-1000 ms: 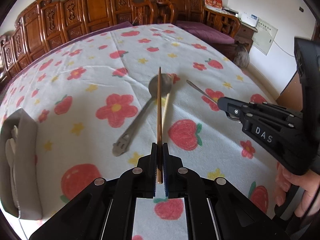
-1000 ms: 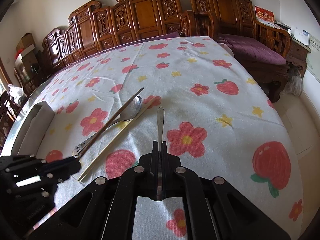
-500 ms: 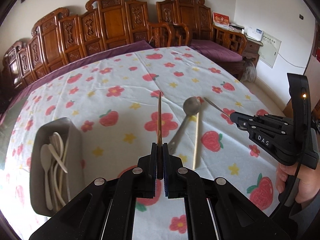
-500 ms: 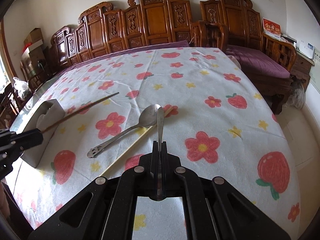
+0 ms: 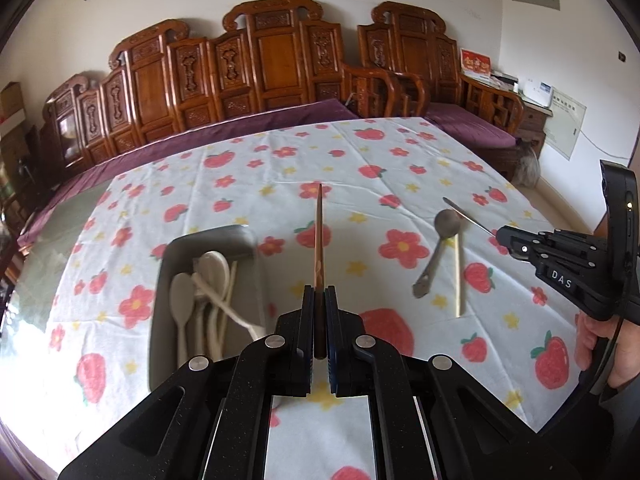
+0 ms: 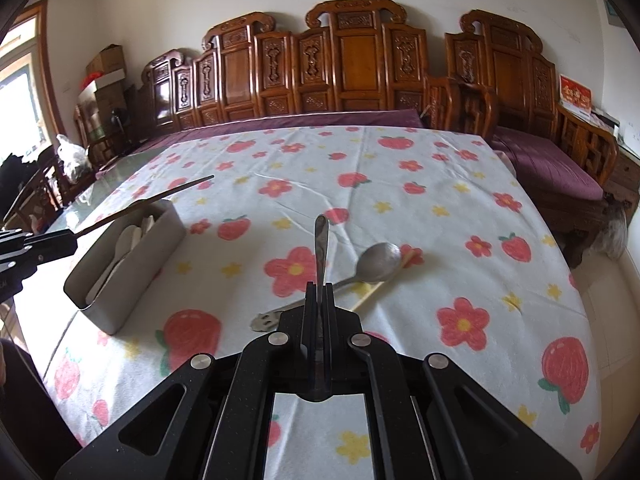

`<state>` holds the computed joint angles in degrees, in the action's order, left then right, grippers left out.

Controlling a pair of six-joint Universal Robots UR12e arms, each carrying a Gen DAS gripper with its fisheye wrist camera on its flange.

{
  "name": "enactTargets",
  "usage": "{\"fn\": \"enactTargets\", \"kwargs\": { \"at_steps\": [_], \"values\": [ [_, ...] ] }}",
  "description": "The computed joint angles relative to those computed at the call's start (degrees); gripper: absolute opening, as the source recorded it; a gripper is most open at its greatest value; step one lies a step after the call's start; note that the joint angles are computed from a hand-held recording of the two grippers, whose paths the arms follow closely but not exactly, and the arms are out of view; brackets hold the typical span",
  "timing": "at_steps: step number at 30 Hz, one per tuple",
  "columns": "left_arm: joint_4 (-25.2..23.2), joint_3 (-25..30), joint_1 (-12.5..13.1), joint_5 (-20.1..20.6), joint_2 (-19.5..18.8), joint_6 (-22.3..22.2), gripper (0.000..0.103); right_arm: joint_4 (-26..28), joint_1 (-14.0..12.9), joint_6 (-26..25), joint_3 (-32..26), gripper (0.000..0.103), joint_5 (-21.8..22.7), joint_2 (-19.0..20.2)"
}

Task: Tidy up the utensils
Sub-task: 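Carry the wooden chopstick into the tray and open the left gripper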

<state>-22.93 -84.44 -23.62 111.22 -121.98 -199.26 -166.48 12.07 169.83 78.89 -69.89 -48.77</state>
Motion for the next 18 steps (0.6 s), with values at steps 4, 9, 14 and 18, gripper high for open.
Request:
{"fn": "enactTargets", "kwargs": {
  "at_steps": [4, 9, 14, 18],
  "values": [
    [1.4, -3.0, 0.5, 1.4, 1.9, -1.3, 0.004, 0.7, 0.6, -1.7, 0.1, 0.003, -0.2, -0.1],
    [2.0, -5.8, 1.0, 3.2, 3.4, -2.5, 0.004, 1.4, 0.9, -2.7, 0.0, 0.003, -0.3, -0.1],
    [0.8, -6.8, 1.8, 3.2, 3.5, -4.0, 0.004, 1.8, 1.2, -3.6, 0.0, 0.003, -0.6, 0.0],
    [0.0, -7.0, 2.3, 3.1, 3.1, -4.9, 0.004, 2.3, 1.4, -4.2, -0.2, 0.003, -0.8, 0.2]
  ]
}}
